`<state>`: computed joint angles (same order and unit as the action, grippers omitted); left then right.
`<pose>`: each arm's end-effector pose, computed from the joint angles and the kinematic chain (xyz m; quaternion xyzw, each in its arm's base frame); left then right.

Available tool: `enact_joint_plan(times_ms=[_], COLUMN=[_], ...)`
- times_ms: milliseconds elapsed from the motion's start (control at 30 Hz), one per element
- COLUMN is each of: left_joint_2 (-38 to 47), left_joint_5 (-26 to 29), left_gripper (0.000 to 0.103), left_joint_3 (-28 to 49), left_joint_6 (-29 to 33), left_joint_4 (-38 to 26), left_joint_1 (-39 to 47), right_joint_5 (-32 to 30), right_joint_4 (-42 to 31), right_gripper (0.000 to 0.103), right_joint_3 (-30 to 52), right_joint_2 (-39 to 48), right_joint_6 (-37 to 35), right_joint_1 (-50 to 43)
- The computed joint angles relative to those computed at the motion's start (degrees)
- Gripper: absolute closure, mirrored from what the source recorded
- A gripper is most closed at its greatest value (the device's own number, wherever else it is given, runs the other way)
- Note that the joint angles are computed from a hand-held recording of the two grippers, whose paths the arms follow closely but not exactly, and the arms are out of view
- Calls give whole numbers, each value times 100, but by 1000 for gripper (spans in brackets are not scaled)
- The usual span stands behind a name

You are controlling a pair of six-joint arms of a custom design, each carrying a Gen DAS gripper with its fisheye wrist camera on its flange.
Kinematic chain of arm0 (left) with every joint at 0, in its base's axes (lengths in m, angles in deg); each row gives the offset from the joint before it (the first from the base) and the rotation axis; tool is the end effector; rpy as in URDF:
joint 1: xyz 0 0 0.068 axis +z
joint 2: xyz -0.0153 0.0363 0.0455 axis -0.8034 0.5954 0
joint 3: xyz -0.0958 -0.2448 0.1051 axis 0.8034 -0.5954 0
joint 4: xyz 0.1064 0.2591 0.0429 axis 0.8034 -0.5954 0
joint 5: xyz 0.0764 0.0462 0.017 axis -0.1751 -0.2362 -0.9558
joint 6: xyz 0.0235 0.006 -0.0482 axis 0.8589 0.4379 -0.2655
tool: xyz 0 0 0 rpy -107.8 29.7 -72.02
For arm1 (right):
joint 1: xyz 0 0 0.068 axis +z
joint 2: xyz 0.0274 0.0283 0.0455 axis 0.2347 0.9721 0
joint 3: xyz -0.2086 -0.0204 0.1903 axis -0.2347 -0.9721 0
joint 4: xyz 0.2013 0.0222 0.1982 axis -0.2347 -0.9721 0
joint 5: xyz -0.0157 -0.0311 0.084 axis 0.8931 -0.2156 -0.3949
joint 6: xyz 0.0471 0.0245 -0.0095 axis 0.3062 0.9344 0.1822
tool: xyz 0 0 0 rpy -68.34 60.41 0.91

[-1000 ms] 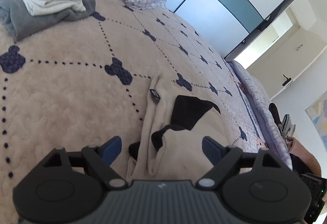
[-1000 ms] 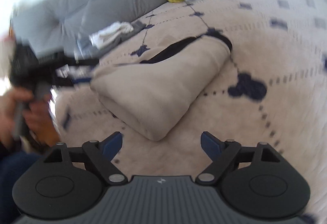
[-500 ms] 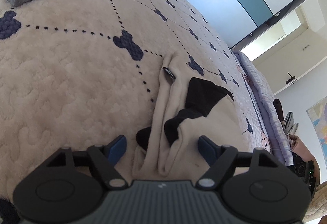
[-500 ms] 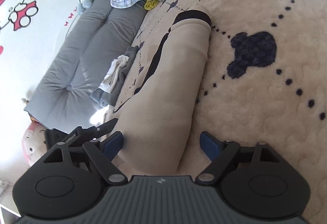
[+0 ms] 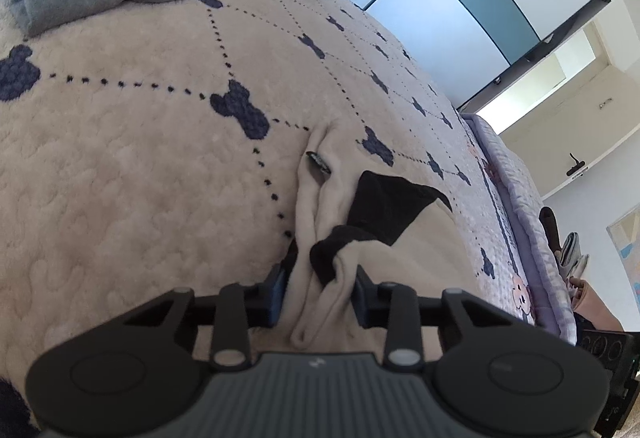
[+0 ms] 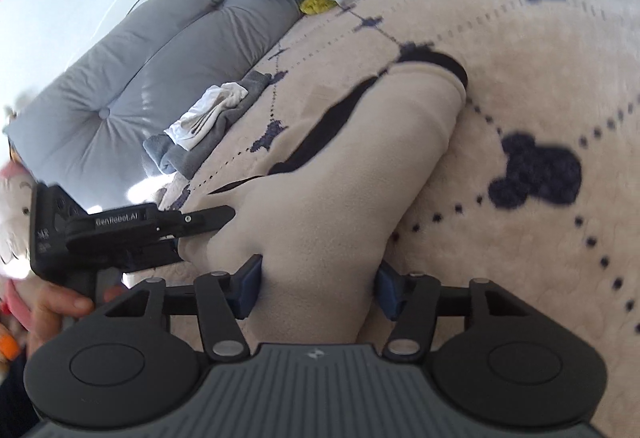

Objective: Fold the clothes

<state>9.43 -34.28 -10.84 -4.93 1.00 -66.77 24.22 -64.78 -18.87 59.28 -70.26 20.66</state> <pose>0.1418 -0.0279 0.1402 -0.3597 0.8146 -0.2008 0.4083 0.3320 0.0704 0.1431 -0.3455 0.8147 0.4200 0.2014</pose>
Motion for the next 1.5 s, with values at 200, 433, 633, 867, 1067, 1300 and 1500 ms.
enact_joint_plan(times_ms=[200,433,633,867,1067,1300,1500], left_joint_2=[173,2079,4631,6969,8016,7948,6871], left_joint_5=[-73,-15,-72,101,567,546,482], left_gripper=[72,71,70,71,71,71,72], left_joint_3=[339,1467,3754,6282,6929,6567,5337], left_joint_6=[-19,145,533,547,231,20,-12], left_joint_4=[108,1397,2034,2086,2229,2232,2496], left_joint_1=[-285,-727,-1286,-1862,-2179,-2250,-1948], right_joint_5=[-41,-360,-772,-985,-963,-914,-958], right_joint_4=[166,-480,-1021,-1498,-2275,-2337,-2198], right_gripper=[47,48,50,50,50,50,50], right_joint_3=[59,999,2768,4691,5535,5041,4377], right_joint_2=[-675,-728,-60,1086,2114,2233,1694], right_joint_6=[-70,-641,-737,-760,-1283,-1606,-1569], right_joint_1=[-174,-930,-1925,-3103,-3809,-3933,-3560])
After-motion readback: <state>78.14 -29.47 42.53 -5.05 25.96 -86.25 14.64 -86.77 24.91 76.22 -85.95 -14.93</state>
